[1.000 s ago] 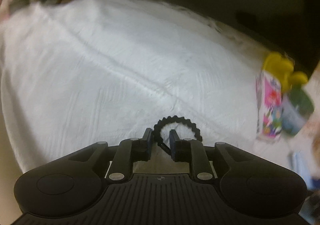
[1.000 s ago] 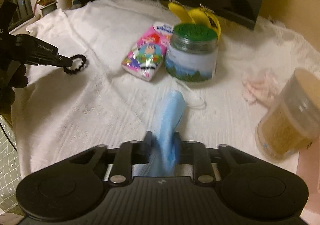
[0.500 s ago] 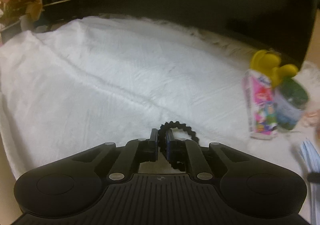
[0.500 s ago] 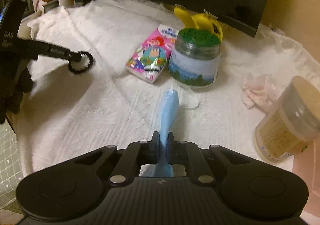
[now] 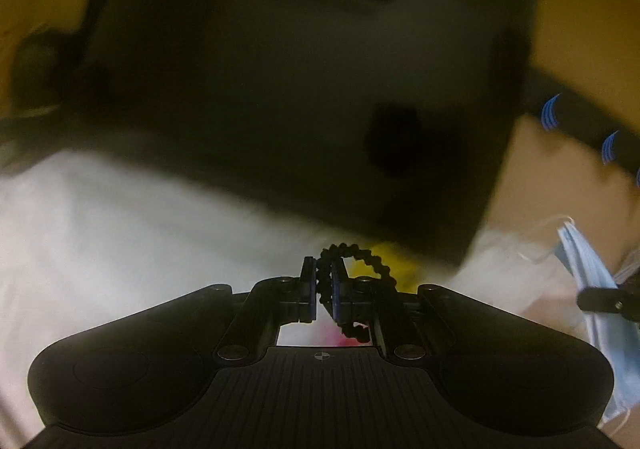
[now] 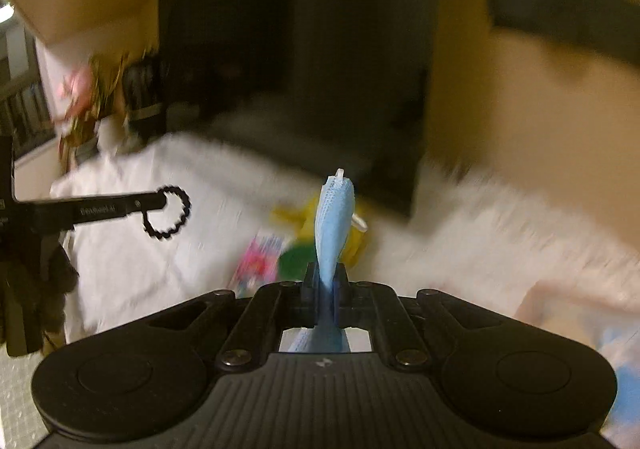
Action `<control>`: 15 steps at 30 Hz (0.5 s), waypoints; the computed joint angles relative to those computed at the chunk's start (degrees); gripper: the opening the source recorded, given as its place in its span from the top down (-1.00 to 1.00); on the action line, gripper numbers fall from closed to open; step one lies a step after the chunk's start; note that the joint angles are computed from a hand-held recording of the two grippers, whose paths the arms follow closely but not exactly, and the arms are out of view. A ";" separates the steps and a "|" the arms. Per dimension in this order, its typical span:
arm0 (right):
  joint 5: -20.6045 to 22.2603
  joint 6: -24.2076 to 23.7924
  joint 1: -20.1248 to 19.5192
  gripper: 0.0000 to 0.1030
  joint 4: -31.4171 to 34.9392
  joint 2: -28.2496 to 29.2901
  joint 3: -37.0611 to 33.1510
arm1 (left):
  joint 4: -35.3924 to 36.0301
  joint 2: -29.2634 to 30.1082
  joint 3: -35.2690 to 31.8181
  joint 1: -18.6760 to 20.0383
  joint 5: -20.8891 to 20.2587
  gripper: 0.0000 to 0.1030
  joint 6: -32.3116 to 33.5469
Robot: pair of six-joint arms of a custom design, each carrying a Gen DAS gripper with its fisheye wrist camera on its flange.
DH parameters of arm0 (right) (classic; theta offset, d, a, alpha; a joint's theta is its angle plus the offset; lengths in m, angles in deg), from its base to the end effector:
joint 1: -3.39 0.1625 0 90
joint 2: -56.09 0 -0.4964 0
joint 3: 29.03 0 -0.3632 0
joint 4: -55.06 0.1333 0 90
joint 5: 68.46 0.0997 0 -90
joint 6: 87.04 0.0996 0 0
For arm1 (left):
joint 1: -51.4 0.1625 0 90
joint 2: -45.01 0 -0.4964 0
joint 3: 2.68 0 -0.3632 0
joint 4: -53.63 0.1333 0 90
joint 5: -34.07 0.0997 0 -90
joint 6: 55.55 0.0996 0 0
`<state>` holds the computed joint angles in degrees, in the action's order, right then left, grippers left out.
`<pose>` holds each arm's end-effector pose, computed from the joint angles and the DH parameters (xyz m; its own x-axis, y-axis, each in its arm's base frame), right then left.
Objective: Organize soft objects
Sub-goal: 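Carry the mask and bracelet into the pink box while both tools open to release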
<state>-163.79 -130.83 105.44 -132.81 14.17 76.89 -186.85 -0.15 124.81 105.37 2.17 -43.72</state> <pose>0.2605 -0.6260 0.1409 -0.5908 -0.6754 0.4413 -0.8065 0.4774 -0.3489 -0.1088 -0.5199 0.2275 -0.8270 -0.2578 -0.4995 0.3969 0.3615 -0.8437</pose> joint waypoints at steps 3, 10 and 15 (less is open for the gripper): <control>2.05 1.07 -0.13 0.88 0.24 -3.24 -2.02 | 5.01 0.45 -5.38 -1.18 -5.02 0.82 0.96; 2.56 2.65 -2.79 0.88 0.66 -10.04 -5.85 | 18.33 5.77 -17.51 -2.70 -17.43 0.82 -1.10; -0.06 3.38 -5.81 0.88 -0.37 -12.70 -7.56 | 28.19 10.81 -24.12 -2.81 -23.43 0.82 -3.88</control>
<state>-163.85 -127.45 99.63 -133.18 1.47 69.33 -158.66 10.66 100.69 102.56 -21.25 -47.60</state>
